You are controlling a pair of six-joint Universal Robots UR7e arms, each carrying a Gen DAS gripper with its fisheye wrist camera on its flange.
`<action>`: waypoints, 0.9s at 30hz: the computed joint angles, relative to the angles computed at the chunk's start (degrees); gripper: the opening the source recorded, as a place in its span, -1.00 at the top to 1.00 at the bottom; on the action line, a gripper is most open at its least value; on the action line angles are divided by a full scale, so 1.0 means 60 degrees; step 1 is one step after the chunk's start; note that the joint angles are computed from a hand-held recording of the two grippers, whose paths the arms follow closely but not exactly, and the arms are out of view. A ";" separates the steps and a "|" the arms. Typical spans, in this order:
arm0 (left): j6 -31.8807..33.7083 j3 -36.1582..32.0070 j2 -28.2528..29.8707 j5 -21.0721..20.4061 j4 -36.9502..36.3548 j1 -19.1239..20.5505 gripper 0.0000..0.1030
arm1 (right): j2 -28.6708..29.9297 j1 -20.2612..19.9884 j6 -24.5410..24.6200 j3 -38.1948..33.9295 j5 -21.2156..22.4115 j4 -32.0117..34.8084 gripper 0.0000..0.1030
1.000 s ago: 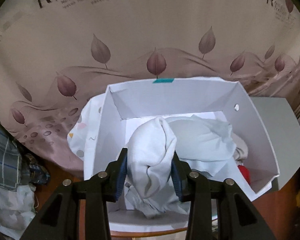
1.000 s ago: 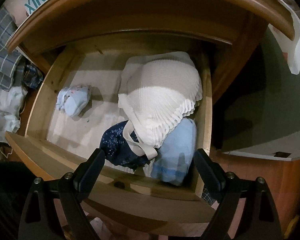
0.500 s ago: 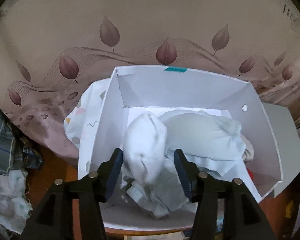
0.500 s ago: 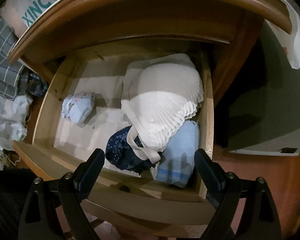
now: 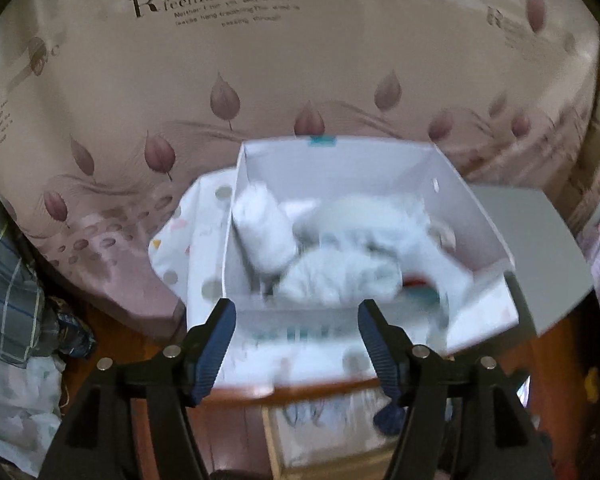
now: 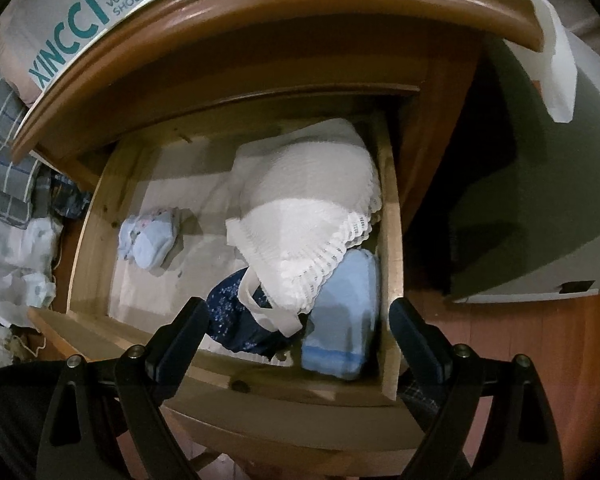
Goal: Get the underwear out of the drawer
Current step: 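Open the left gripper over the box and move it back to the drawer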
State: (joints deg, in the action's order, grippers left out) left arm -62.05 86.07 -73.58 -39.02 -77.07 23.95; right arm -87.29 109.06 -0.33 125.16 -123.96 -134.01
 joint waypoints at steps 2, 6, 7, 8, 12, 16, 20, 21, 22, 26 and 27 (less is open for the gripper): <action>-0.0139 0.0617 -0.0344 -0.0353 0.0024 -0.0230 -0.27 | -0.0036 -0.0013 0.0071 -0.0011 0.0008 0.0054 -0.74; -0.0733 0.1775 -0.0865 -0.0991 0.0039 -0.0482 -0.27 | -0.0078 -0.0002 0.0131 -0.0032 0.0103 0.0095 -0.74; -0.0917 0.2125 -0.1010 -0.1110 -0.0013 -0.0510 -0.27 | -0.0090 0.0000 0.0136 -0.0044 0.0163 0.0141 -0.74; -0.1128 0.2444 -0.1126 -0.1258 -0.0064 -0.0504 -0.27 | -0.0100 -0.0014 0.0142 -0.0056 0.0235 0.0192 -0.74; -0.1833 0.3560 -0.1429 -0.1691 -0.0426 -0.0366 -0.27 | -0.0163 -0.0178 0.0298 -0.0150 0.0873 0.0529 -0.74; -0.2229 0.4382 -0.1532 -0.1714 -0.0950 -0.0245 -0.27 | -0.0019 -0.0199 0.0504 -0.0406 0.1226 0.1059 -0.74; -0.2500 0.4903 -0.1618 -0.1750 -0.1578 -0.0036 -0.27 | 0.0539 -0.0039 0.0854 -0.0940 0.1441 0.2006 -0.74; -0.2564 0.5002 -0.1667 -0.1741 -0.1669 0.0008 -0.27 | 0.0670 -0.0019 0.0962 -0.1084 0.1526 0.2265 -0.74; -0.2739 0.5129 -0.1737 -0.1711 -0.1754 0.0055 -0.27 | 0.0848 0.0003 0.1096 -0.1242 0.1622 0.2509 -0.74; -0.3353 0.5511 -0.2094 -0.1564 -0.1816 0.0146 -0.27 | 0.1753 0.0045 0.1573 -0.1891 0.2034 0.3229 -0.69; -0.3488 0.5632 -0.2215 -0.1554 -0.1820 0.0158 -0.27 | 0.1918 0.0069 0.1578 -0.1976 0.2097 0.3365 -0.69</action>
